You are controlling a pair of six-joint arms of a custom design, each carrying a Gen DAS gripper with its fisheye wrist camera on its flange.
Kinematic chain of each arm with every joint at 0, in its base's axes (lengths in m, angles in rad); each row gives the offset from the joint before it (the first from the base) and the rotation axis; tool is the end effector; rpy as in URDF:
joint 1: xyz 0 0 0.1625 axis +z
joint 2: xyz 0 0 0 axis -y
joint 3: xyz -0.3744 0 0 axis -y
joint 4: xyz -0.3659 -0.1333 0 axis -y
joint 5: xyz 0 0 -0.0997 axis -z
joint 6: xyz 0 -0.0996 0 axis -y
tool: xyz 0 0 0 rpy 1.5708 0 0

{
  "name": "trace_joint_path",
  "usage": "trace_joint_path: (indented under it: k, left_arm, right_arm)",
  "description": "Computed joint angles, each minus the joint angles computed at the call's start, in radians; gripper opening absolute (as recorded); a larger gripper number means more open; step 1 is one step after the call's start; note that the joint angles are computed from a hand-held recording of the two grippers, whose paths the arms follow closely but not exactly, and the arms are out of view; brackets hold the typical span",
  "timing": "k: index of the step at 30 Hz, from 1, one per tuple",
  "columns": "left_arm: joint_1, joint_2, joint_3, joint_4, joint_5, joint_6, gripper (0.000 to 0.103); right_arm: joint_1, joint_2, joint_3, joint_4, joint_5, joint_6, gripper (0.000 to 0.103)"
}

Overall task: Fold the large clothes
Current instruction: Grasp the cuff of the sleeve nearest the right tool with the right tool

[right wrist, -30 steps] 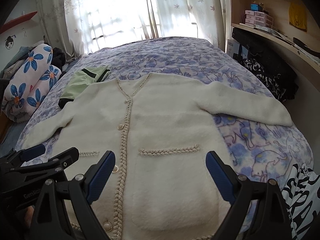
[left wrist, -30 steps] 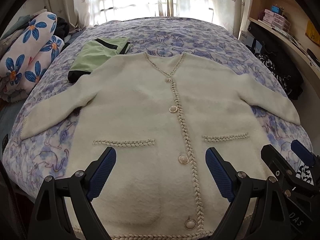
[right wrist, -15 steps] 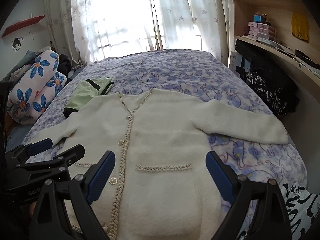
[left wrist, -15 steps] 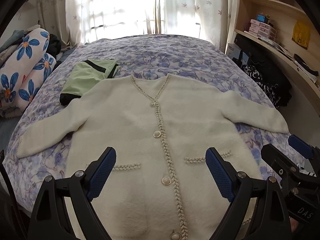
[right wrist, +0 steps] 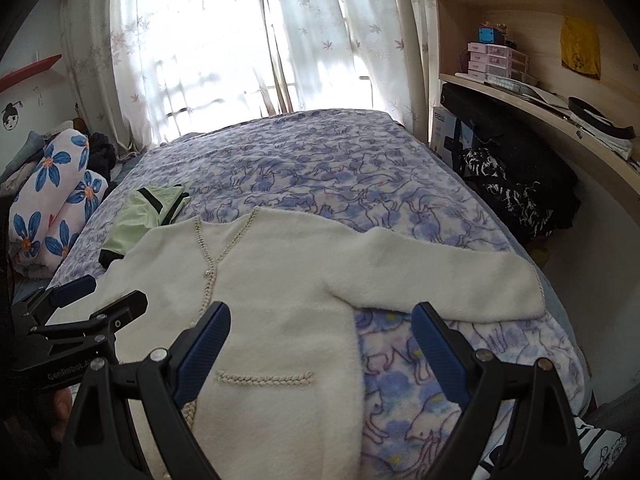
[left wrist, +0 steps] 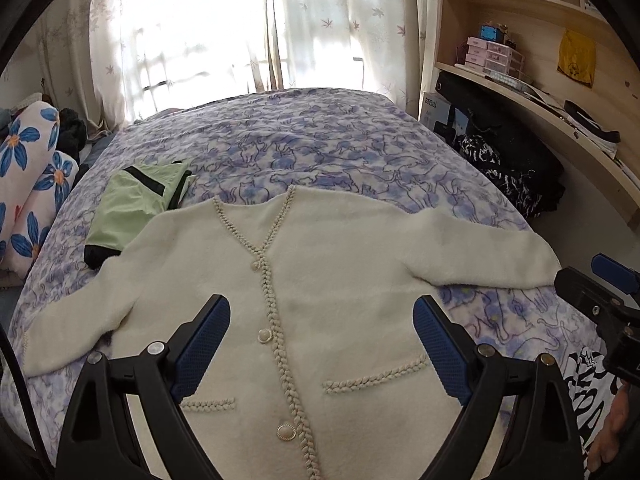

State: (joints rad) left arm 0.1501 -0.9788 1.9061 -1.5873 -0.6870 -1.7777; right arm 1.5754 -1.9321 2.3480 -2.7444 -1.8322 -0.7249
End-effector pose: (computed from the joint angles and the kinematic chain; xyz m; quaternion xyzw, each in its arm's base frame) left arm -0.4033 -0.2737 0.0630 0.0410 0.8323 -0.3952 0.3865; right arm 0.1091 -0.3404 0.3635 0.2836 -0.8778 0.3005 0.2425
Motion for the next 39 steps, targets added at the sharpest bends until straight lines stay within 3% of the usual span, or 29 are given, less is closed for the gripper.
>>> trace_joint_path:
  k: [4,9,12,21,27,32,36,37,39]
  left_arm:
    - [0.07,0.07,-0.031,-0.181,0.088,0.165,0.092]
    - [0.155,0.207,-0.118,-0.339,0.191,0.364,0.092]
    - [0.206,0.292,-0.179,-0.437,0.216,0.486,0.092]
    - [0.352,0.487,-0.343,-0.636,0.116,0.69,0.092]
    - [0.396,0.564,-0.368,-0.803,0.063,0.775,0.092]
    - [0.41,0.616,-0.417,-0.805,0.05,0.809,0.088]
    - [0.425,0.628,-0.438,-0.804,0.025,0.808,0.083]
    - [0.427,0.623,-0.439,-0.79,0.021,0.791,0.083]
    - [0.428,0.607,-0.417,-0.807,0.017,0.784,0.082]
  right_arm:
    - [-0.052,0.08,-0.075,-0.05,-0.005,-0.008,0.092]
    - [-0.16,0.191,-0.226,-0.016,-0.004,0.07,0.092]
    - [-0.226,0.259,-0.318,0.008,-0.006,0.106,0.092]
    - [-0.424,0.432,-0.564,0.169,0.033,0.316,0.085]
    - [-0.53,0.516,-0.662,0.297,0.11,0.458,0.067]
    - [-0.573,0.567,-0.688,0.255,0.162,0.554,0.063]
    - [-0.558,0.597,-0.677,0.142,0.125,0.555,0.039]
    - [-0.55,0.595,-0.661,0.103,0.114,0.547,0.025]
    - [-0.534,0.588,-0.632,0.011,0.113,0.509,0.013]
